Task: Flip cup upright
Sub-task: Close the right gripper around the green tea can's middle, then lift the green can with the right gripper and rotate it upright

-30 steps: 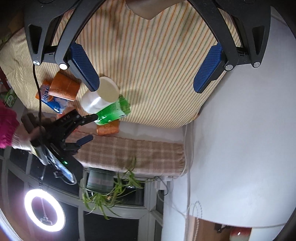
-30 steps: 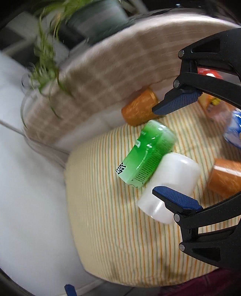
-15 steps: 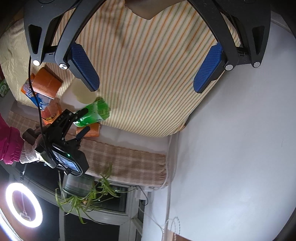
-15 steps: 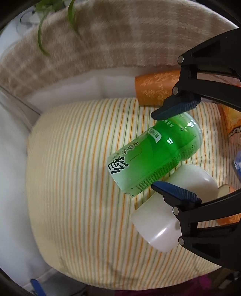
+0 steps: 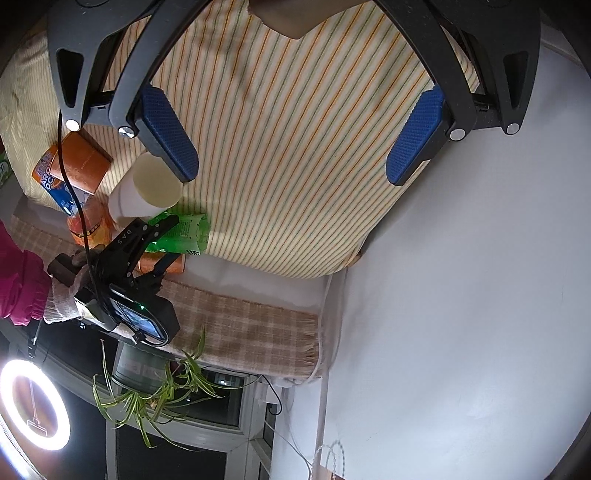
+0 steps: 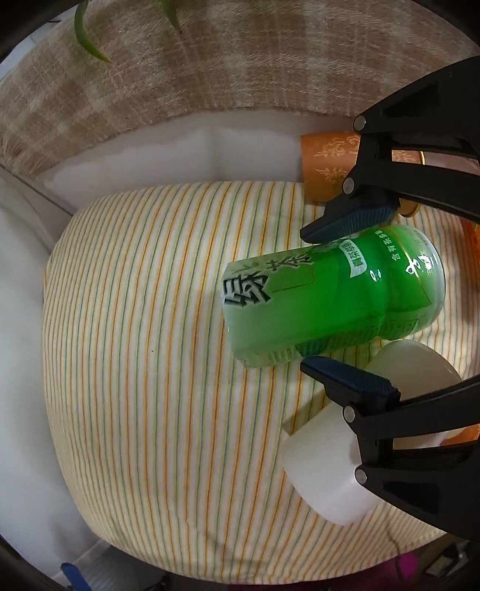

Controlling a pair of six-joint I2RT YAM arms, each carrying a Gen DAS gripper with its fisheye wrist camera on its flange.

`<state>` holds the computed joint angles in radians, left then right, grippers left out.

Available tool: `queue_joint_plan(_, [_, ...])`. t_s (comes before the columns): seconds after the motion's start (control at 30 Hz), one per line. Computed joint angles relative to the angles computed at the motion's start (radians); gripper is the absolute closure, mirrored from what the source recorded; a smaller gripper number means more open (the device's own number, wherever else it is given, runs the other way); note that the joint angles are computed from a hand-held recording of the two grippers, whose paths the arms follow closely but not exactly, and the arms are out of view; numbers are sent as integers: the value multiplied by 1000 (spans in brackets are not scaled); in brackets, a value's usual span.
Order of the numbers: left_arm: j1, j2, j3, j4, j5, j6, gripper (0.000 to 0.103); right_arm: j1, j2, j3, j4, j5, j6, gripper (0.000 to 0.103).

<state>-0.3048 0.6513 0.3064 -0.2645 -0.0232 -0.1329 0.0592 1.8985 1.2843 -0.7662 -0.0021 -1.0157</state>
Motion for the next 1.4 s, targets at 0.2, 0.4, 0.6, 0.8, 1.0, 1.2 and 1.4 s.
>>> queue_joint_plan(0.2, [18, -35, -1, -27, 2, 9, 0, 30, -24, 8, -5, -18, 59, 45])
queue_joint_plan(0.4, [0, -70, -3, -47, -15, 11, 0, 54, -136, -14, -12, -63, 132, 49])
queue_joint_plan(0.6, [-24, -143, 9, -114, -33, 8, 0, 73, -265, -56, -15, -93, 177, 51])
queue_joint_plan(0.8, [-57, -246, 35, -211, -64, 2, 0, 79, -415, -91, -51, -169, 222, 51])
queue_joint_plan(1.0, [-125, -333, 61, -297, -113, 3, 0, 22, -676, -237, -111, -267, 243, 51])
queue_joint_plan(1.2, [-205, -428, 82, -397, -163, -15, 0, -45, -882, -338, -178, -381, 297, 51])
queue_joint_plan(1.4, [-367, -491, 101, -460, -293, -64, 0, -225, -1099, -442, -323, -557, 360, 51])
